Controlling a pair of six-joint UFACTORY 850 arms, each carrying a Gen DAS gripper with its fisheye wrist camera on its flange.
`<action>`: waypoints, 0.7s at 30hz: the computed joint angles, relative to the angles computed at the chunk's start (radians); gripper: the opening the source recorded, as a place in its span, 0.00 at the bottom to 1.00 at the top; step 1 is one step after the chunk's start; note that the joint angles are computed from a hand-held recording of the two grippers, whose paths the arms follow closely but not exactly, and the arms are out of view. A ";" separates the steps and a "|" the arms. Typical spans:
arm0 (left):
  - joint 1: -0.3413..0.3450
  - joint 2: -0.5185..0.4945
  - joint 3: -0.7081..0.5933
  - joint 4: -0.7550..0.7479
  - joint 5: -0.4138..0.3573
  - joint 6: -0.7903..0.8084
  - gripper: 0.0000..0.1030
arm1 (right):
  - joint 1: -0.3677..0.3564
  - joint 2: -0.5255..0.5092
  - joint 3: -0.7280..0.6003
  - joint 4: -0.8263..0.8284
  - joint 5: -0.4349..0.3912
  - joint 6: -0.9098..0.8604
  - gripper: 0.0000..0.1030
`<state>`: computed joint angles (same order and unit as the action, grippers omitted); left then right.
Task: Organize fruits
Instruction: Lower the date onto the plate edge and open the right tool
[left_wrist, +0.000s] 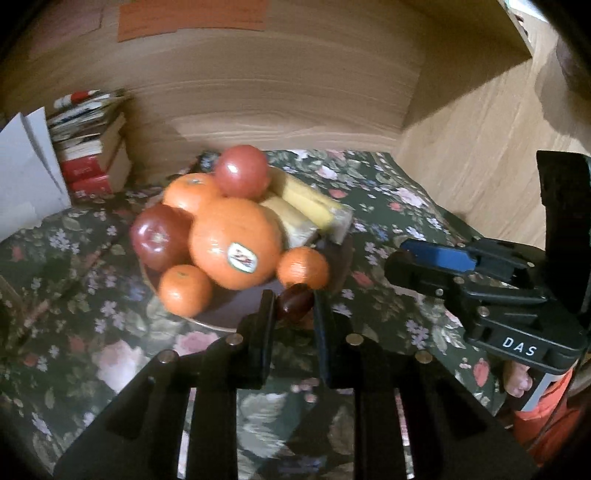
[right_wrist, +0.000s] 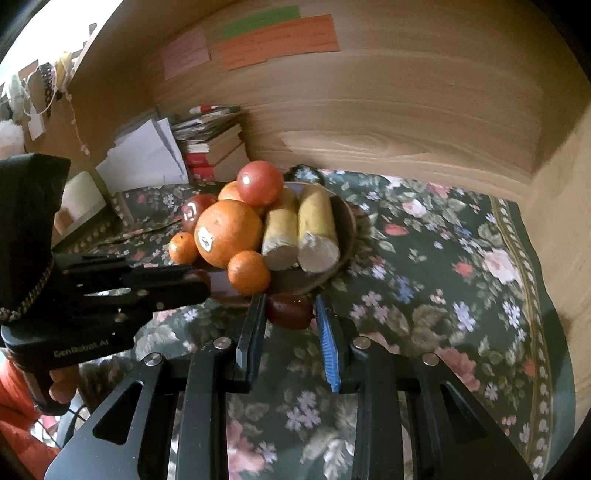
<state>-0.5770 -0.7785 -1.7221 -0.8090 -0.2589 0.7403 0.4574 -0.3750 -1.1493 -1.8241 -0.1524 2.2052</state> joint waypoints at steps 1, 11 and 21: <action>0.004 -0.001 0.000 0.007 0.001 -0.007 0.19 | 0.001 -0.008 -0.012 0.025 0.002 -0.030 0.25; 0.014 -0.057 -0.063 0.124 -0.016 -0.118 0.19 | -0.011 -0.102 -0.123 0.488 0.003 -0.503 0.25; 0.020 -0.092 -0.102 0.137 -0.043 -0.137 0.35 | -0.025 -0.130 -0.148 0.648 0.015 -0.651 0.25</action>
